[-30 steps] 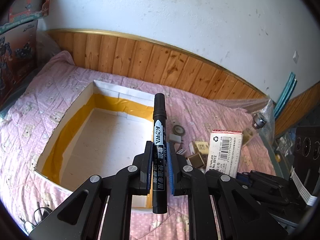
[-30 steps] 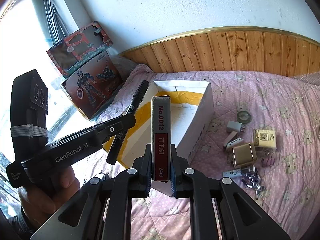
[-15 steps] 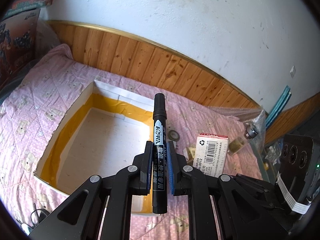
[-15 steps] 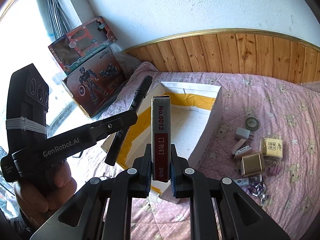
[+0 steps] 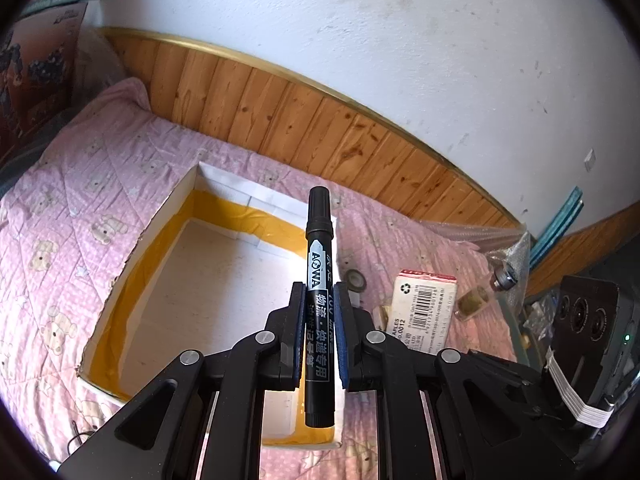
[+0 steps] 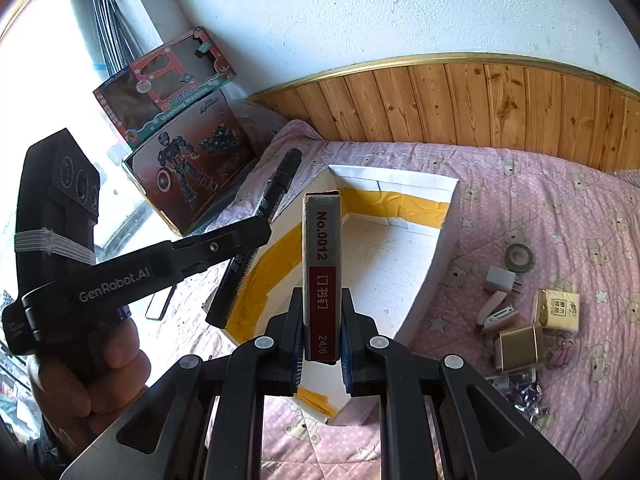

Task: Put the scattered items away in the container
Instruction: 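Carry the marker and staple box over the white box with both tools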

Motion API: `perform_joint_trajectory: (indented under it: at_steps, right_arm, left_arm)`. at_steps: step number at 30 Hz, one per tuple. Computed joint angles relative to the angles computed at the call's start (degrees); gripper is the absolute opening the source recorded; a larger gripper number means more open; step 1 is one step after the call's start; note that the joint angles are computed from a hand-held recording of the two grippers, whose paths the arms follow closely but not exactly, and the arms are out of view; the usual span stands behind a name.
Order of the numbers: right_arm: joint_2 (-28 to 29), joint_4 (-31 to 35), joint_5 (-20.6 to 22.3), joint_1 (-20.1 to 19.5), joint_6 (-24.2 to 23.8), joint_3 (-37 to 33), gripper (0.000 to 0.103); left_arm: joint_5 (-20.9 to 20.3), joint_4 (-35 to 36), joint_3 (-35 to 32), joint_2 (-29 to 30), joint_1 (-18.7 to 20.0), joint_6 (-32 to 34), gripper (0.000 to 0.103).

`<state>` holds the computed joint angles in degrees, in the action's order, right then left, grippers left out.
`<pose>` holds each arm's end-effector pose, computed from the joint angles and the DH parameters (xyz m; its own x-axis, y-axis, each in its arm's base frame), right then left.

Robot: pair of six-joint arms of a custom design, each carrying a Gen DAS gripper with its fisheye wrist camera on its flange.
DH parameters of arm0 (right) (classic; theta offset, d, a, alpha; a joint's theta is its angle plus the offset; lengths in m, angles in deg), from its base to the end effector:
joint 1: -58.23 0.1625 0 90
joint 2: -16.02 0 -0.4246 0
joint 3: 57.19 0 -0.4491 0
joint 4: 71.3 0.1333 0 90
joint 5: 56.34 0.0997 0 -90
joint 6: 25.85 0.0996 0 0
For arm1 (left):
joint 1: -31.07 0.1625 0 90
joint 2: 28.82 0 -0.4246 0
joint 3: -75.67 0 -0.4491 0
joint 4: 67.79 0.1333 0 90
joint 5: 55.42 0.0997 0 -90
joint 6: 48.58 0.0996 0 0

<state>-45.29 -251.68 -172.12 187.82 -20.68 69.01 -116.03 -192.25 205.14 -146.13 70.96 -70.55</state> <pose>0.4027 -0.3457 0.0903 -0.8617 -0.3652 0.3522 -0.4996 0.7315 -0.4640 -0.1666 -0.3767 0.4027 -0.9163 0.2872 -0.2791 0.3958 0.7557 -0.5218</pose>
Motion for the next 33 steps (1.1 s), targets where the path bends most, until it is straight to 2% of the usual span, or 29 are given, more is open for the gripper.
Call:
perform_joint_trajectory:
  at_steps: [8,22,33]
  right_arm:
    - [0.94,0.72,0.97,-1.07,-0.72,-1.51,0.016]
    - [3.55,1.87,2.66,-3.21,-1.67,-4.53,0.016]
    - [5.19,3.41,4.0,-5.01,-2.82,-6.65,0.016]
  left_arm:
    - [-2.14,-0.41,-1.7,2.82,3.62,0.96,0.013]
    - [-3.23,-1.75,-4.37,8.13,8.64,2.51,0.013]
    - [-2.82,-2.97,-5.93,12.41,10.45,3.4,0.013]
